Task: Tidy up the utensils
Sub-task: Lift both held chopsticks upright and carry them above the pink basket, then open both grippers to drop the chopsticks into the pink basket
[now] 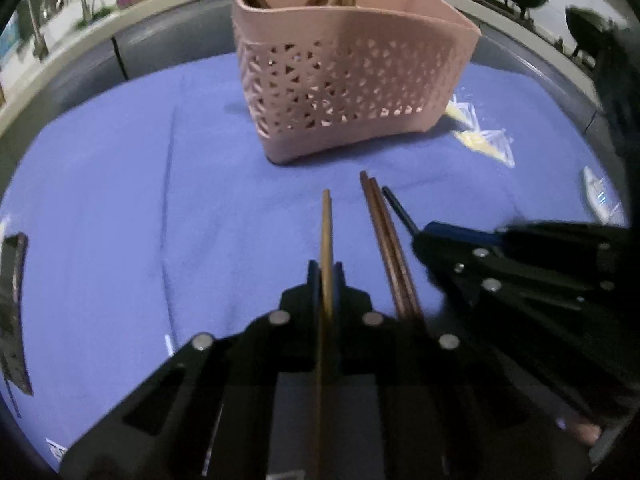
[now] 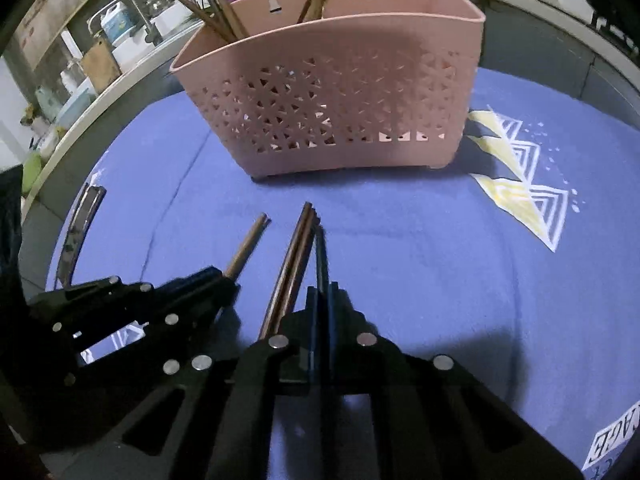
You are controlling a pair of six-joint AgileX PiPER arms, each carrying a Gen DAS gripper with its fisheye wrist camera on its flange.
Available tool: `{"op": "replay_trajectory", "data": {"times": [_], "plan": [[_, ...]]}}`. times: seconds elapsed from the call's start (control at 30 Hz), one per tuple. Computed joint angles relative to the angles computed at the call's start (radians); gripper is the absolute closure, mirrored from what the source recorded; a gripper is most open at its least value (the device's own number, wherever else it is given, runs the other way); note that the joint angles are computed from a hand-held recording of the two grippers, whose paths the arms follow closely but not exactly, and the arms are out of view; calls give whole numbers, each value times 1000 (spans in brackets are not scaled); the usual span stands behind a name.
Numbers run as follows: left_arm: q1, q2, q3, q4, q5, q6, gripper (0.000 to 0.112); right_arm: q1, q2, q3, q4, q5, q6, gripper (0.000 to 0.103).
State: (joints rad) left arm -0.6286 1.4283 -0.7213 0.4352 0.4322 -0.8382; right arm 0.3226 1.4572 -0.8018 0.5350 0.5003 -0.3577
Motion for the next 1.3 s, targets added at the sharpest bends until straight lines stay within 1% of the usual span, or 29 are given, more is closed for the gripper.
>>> {"op": "replay_trajectory", "data": {"times": [0.03,0.07,0.1,0.17,0.27,0.3,0.33,0.37,0.43,0.5,0.53,0.57,0.6,0.63,0.7,0.77,0.87,0.93,1.0,1.1,1.17,1.23,1.27,1.3], "plan": [[13,-27,-1,-41,2,49,107,-25,-27,11,69,11,-72,98],[16,-72,3,-43,9,57,107,-52,-79,32,141,19,-153,98],[18,-127,10,-45,9,59,107,-68,-121,47,177,20,-194,98],[35,-225,3,-105,20,121,107,-99,-212,72,254,29,-275,98],[33,-359,-42,-116,62,128,107,-137,-375,99,367,13,-397,98],[26,-392,-61,-104,77,114,107,-141,-407,99,388,3,-417,98],[24,-414,-83,-94,85,106,107,-126,-441,100,398,-25,-419,98],[16,-429,-101,-69,93,84,107,-133,-467,91,414,-29,-433,98],[-28,-451,-171,52,138,-22,107,-136,-489,49,433,-46,-436,98],[-32,-453,-235,95,163,-46,107,-137,-450,-33,446,-66,-434,98],[-31,-447,-275,122,175,-58,107,-149,-436,-72,448,-61,-432,98],[-29,-438,-309,139,185,-65,107,-141,-414,-125,422,-74,-399,98],[-16,-415,-360,143,190,-57,107,-153,-393,-161,433,-68,-405,98],[-3,-395,-398,140,189,-45,107,-152,-377,-201,409,-70,-374,98],[18,-349,-468,176,192,-49,107,-120,-300,-307,303,-103,-263,98],[24,-295,-523,233,200,-77,107,-80,-214,-410,143,-132,-117,98],[55,-229,-582,227,208,-48,107,-57,-124,-499,-17,-141,19,98],[84,-172,-605,219,194,-33,107,-41,-97,-513,-94,-146,89,98],[109,-138,-610,187,181,3,107,-40,-65,-511,-93,-152,91,98],[136,-101,-576,153,153,27,107,-63,-29,-481,7,-147,2,98],[161,-80,-544,88,134,69,107,-69,-17,-452,37,-132,-19,98],[178,-60,-521,27,123,106,107,-58,-15,-429,29,-133,-7,98],[186,-42,-514,-16,124,131,107,-51,-14,-418,21,-135,0,98],[188,-26,-514,-52,131,159,106,-50,-8,-413,53,-122,-31,98]]}}
